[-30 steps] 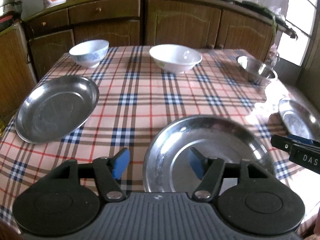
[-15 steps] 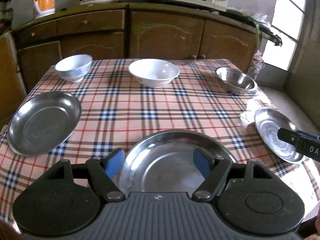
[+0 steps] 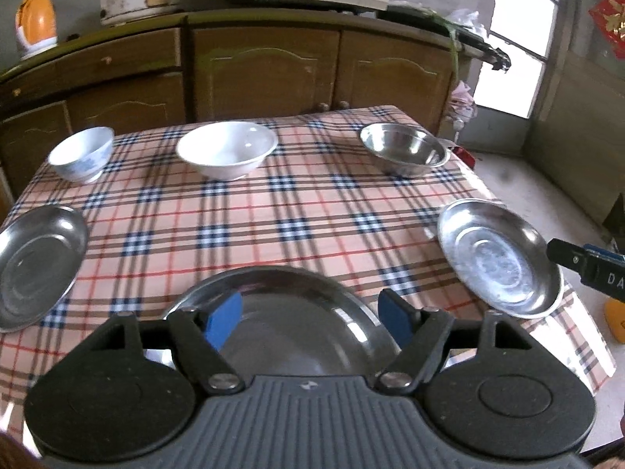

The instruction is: Organize plates and bowls

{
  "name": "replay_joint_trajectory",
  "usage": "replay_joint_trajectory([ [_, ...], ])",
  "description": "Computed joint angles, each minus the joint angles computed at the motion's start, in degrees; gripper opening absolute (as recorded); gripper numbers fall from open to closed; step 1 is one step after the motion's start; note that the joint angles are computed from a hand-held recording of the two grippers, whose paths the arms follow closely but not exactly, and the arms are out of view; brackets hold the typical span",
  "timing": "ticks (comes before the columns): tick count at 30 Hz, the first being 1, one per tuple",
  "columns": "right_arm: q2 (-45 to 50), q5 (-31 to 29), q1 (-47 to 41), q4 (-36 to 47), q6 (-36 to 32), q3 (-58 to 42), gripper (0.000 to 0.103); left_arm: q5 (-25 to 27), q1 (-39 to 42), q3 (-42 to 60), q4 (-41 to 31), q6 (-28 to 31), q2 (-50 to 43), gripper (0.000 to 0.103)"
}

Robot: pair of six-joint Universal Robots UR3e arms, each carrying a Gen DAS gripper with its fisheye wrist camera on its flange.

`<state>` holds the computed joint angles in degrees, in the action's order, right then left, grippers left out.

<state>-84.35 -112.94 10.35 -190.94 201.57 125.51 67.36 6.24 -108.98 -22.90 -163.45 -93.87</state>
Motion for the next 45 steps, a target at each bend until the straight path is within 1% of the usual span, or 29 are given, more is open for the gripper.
replay_joint_trajectory([
  [9,-3.0,5.6,-11.1,-3.6,-3.8,4.2,0.07,4.8,-8.6,9.1,0.4,-4.0,-7.4,0.078],
  [13,-3.2,9.7,-16.7,-5.6,-4.2,6.2,0.071,7.1,-12.0,12.8,0.4,-5.1,-10.7,0.078],
  [17,-2.4,11.9,-20.7,-6.7,-4.5,7.0,0.071,9.5,-15.1,16.2,1.0,-6.0,-14.4,0.079],
  [20,-2.0,16.4,-24.6,-6.6,-4.4,7.5,0.071,11.2,-17.2,18.5,1.6,-6.8,-17.2,0.079],
  [22,-1.9,19.5,-27.1,-5.0,-4.0,7.2,0.071,12.2,-18.5,20.5,1.2,-7.3,-19.3,0.079],
  [25,-0.6,21.4,-29.0,-4.2,-4.4,6.6,0.071,12.6,-19.6,23.2,0.3,-8.3,-22.0,0.081],
  [28,-0.5,26.5,-32.7,-3.2,-2.9,7.3,0.071,13.1,-20.5,26.3,-0.7,-8.9,-25.1,0.082],
  [29,-0.2,26.9,-33.4,-3.0,-2.6,7.2,0.071,13.6,-20.8,27.6,-1.3,-9.2,-26.2,0.082],
  [32,1.4,25.3,-33.2,-0.9,-2.3,5.5,0.071,14.5,-21.5,32.0,-3.8,-10.0,-29.4,0.082],
  [35,2.9,27.6,-34.5,0.3,-2.3,4.6,0.071,14.8,-21.9,35.3,-5.8,-10.5,-31.9,0.081],
  [36,3.5,27.6,-34.3,1.3,-2.4,3.9,0.071,15.0,-22.1,36.5,-6.3,-10.6,-32.8,0.081],
  [41,6.2,25.5,-32.8,3.2,-2.0,0.8,0.071,14.6,-22.7,41.5,-9.1,-10.5,-36.5,0.081],
  [43,7.1,25.6,-32.8,4.2,-1.8,-0.2,0.07,14.1,-23.0,43.2,-10.1,-10.1,-37.7,0.08],
  [44,7.8,25.6,-32.8,4.6,-1.7,-0.9,0.07,14.0,-23.2,44.1,-10.6,-9.9,-38.4,0.078],
  [45,8.2,25.6,-32.7,4.8,-1.7,-1.2,0.069,14.1,-23.4,45.2,-11.4,-9.7,-39.0,0.074],
])
